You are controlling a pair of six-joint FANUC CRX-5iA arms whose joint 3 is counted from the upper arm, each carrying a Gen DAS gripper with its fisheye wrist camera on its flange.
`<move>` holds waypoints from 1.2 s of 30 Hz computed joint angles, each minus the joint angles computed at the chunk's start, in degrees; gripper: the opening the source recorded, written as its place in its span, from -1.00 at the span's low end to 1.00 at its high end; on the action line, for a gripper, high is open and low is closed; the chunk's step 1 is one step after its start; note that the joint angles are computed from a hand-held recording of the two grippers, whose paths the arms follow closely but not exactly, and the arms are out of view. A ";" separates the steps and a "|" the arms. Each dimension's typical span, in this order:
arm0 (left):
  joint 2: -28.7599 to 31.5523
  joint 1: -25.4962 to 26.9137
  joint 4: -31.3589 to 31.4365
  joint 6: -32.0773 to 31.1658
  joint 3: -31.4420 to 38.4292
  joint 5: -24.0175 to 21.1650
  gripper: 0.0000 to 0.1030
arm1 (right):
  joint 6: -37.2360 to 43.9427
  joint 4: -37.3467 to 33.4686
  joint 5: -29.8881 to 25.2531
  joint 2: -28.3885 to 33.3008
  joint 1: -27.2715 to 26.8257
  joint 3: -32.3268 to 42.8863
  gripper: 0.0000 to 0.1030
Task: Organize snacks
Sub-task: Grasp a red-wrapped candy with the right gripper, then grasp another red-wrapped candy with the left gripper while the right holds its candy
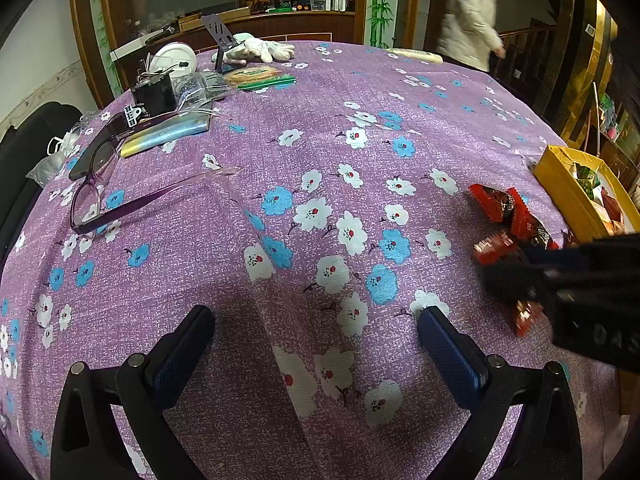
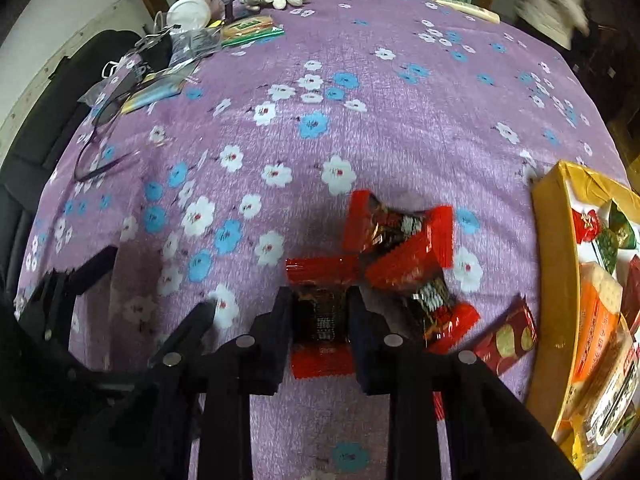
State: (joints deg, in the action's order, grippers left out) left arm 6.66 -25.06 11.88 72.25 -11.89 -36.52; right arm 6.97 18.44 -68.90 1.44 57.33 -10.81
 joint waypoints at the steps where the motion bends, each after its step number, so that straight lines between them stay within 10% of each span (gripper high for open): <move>1: -0.03 0.03 0.04 -0.06 -0.05 0.01 1.00 | -0.48 -0.15 0.21 -0.82 0.46 -0.73 -0.52; 22: 0.05 -0.01 -0.12 0.10 0.05 -0.11 1.00 | -21.71 8.98 -0.46 -15.67 12.37 -12.49 -0.52; 26: 1.93 -0.54 -3.22 4.92 4.81 -6.29 0.90 | -25.61 10.41 -2.91 -18.35 14.34 -14.37 -0.52; 28: 0.77 0.46 2.97 1.09 2.96 -6.08 0.52 | -27.48 11.46 -4.70 -19.81 15.70 -15.22 -0.52; 36: 5.76 -1.86 14.39 -11.23 10.63 -11.68 0.49 | -34.06 13.47 -8.83 -24.90 19.54 -18.69 -0.52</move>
